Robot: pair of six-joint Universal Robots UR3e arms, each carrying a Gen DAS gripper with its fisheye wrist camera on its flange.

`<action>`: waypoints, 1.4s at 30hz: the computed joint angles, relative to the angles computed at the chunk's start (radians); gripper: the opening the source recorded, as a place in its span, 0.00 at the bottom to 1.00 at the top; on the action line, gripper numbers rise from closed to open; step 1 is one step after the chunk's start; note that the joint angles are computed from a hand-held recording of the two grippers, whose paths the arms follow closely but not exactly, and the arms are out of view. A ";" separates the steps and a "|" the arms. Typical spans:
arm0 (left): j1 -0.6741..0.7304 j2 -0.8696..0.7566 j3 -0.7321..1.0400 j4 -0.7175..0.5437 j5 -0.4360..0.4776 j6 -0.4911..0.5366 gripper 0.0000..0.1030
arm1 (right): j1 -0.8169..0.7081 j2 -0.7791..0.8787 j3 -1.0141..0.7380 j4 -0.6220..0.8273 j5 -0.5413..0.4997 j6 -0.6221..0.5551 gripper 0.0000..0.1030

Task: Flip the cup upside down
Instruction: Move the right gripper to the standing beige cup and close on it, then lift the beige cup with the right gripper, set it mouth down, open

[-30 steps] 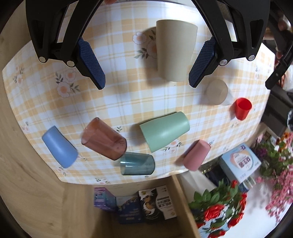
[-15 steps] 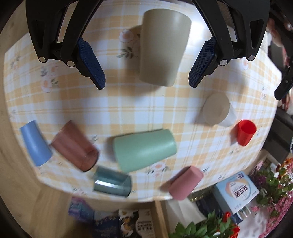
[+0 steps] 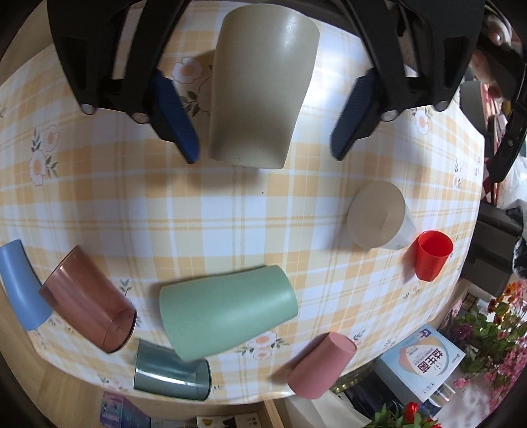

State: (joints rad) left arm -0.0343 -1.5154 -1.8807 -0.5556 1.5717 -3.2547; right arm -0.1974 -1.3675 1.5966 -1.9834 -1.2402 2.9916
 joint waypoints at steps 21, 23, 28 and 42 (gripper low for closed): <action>-0.052 -0.012 0.038 -0.024 0.046 0.001 0.94 | -0.033 0.011 0.043 0.007 0.030 0.014 0.55; -0.043 -0.007 0.035 -0.025 0.033 -0.001 0.94 | -0.040 0.003 0.055 0.000 0.040 0.008 0.55; -0.009 0.009 0.019 -0.032 -0.032 -0.005 0.94 | -0.061 -0.063 0.122 -0.039 0.070 -0.017 0.54; -0.041 0.012 0.024 -0.022 0.000 -0.017 0.94 | -0.212 -0.472 0.392 -0.015 0.119 -0.179 0.54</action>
